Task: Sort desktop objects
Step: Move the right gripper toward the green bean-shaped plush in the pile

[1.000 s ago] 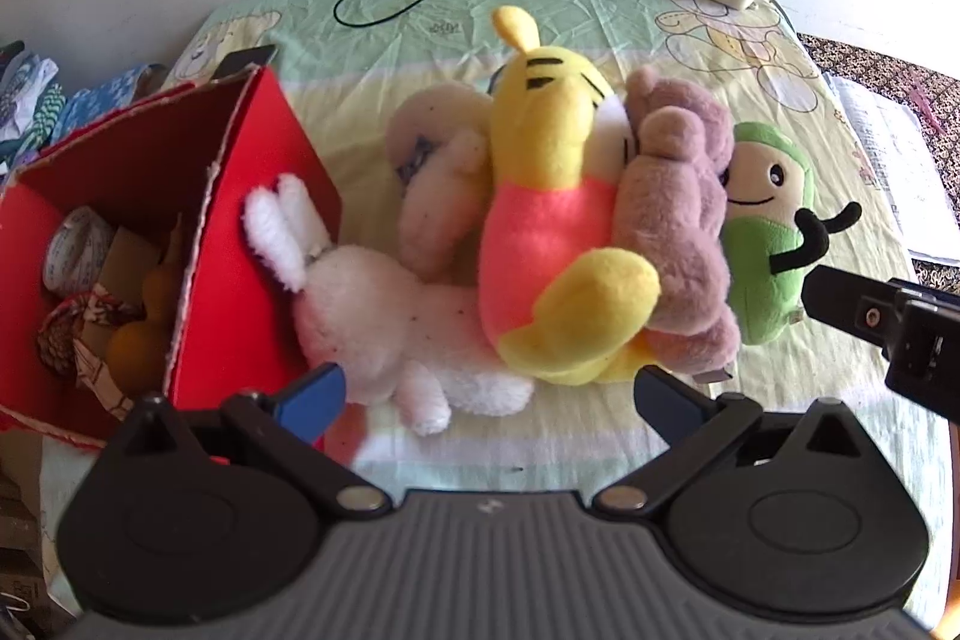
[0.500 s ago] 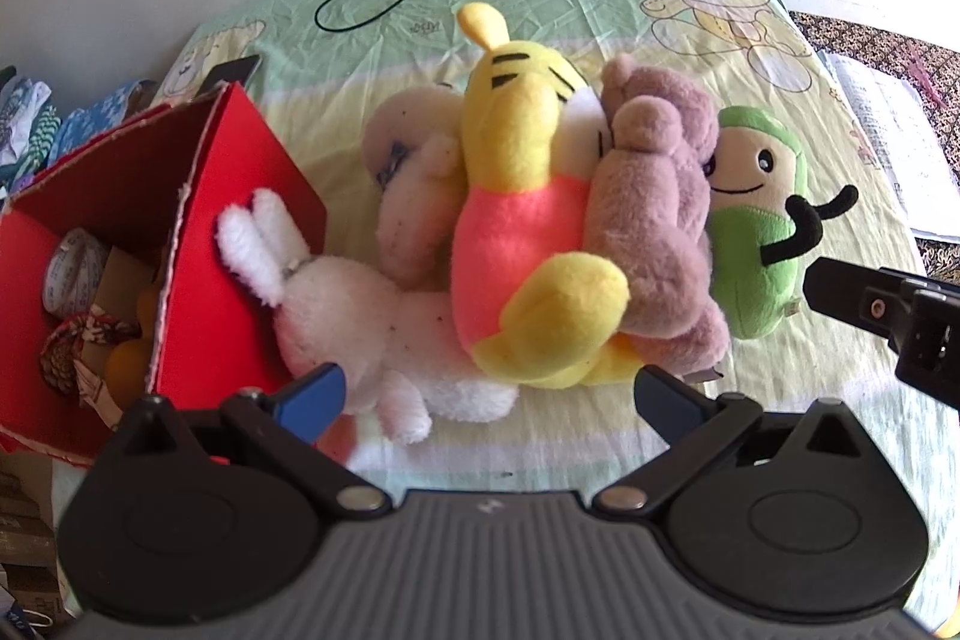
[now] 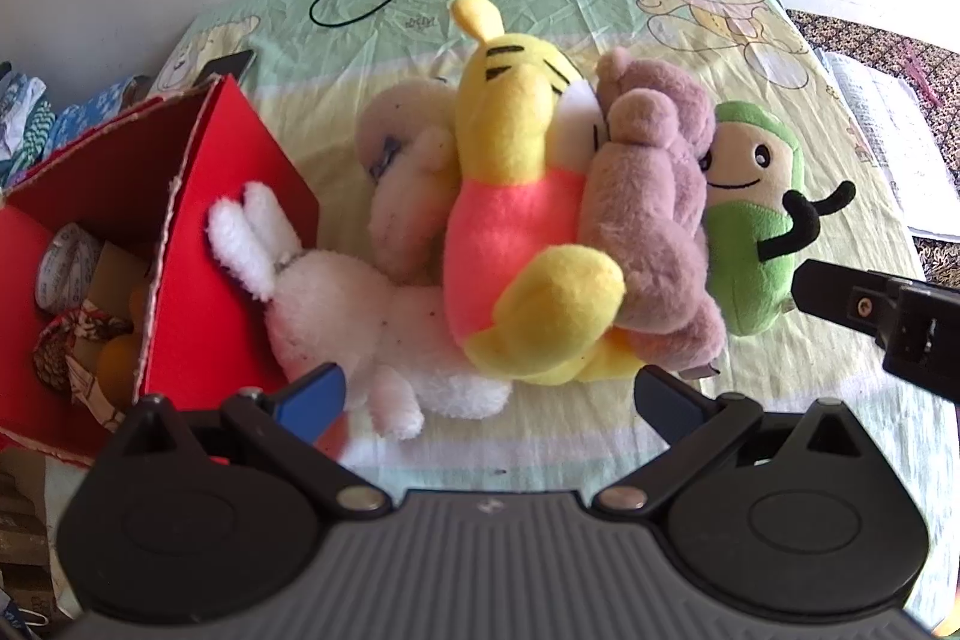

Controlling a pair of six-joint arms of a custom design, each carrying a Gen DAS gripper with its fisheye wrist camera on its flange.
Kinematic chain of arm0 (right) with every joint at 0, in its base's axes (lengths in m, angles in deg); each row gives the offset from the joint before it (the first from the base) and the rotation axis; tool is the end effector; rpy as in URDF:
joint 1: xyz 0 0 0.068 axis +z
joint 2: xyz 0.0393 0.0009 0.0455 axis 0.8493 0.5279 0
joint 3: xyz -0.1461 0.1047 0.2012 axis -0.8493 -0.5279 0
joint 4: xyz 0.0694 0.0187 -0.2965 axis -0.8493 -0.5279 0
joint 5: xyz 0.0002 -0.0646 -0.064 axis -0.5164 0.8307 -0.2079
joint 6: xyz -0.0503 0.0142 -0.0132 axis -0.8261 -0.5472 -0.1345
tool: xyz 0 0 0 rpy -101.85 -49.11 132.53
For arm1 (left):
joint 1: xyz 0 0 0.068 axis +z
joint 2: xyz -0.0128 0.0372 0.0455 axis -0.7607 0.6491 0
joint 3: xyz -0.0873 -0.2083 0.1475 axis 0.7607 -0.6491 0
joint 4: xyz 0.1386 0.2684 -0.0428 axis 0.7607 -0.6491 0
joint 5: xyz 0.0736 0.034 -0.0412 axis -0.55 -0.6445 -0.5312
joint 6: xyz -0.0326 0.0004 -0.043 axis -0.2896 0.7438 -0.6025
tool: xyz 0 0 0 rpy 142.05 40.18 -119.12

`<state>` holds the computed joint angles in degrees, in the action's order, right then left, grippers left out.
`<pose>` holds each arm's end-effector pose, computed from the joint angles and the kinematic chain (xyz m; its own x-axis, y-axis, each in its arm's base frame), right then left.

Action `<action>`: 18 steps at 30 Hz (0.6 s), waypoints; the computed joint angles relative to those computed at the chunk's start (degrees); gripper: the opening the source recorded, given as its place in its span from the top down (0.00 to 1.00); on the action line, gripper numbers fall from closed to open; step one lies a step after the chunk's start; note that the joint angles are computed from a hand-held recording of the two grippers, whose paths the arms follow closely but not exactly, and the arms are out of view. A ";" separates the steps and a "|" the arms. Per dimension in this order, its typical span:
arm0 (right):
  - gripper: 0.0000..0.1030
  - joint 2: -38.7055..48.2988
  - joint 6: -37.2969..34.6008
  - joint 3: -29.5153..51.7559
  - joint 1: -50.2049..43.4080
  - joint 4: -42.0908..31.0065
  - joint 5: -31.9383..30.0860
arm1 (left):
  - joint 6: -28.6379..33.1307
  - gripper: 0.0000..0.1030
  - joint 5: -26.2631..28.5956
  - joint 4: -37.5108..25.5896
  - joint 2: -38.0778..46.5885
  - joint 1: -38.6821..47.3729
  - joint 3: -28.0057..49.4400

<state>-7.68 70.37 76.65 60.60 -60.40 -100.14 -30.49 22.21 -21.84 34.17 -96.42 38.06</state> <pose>0.1882 0.0190 0.1947 -0.8331 0.1054 -0.5430 -0.0999 0.9369 0.3351 0.1789 -0.1713 0.2299 -0.9013 0.0458 -0.4308 -0.0005 0.9943 0.1067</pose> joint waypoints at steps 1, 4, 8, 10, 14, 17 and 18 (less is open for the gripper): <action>0.59 0.48 -0.27 -0.01 -0.59 0.39 -0.25 | 0.44 0.02 0.19 0.81 -1.22 -0.08 -0.79; 0.59 2.61 -1.32 -0.01 -3.35 1.68 -1.44 | 2.67 0.03 0.83 4.42 -6.47 -1.40 -4.12; 0.59 6.36 -2.66 0.33 -7.98 3.49 -6.11 | 6.29 0.05 2.34 10.50 -11.12 -3.38 -7.38; 0.59 8.32 -3.36 0.83 -9.29 4.46 -8.80 | 8.08 0.06 4.19 13.57 -12.50 -3.24 -8.56; 0.59 11.19 -4.41 1.60 -11.03 7.10 -13.69 | 9.69 0.07 5.42 17.06 -12.63 -2.52 -8.99; 0.59 14.12 -4.30 2.53 -11.24 9.44 -17.84 | 10.08 0.08 5.82 18.17 -13.67 0.34 -9.49; 0.59 14.67 -4.01 2.59 -11.25 10.50 -19.41 | 9.89 0.08 6.14 18.78 -14.52 1.85 -9.85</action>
<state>6.99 66.36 79.23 49.35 -49.90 -119.55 -20.60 28.34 -3.06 19.65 -94.57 28.21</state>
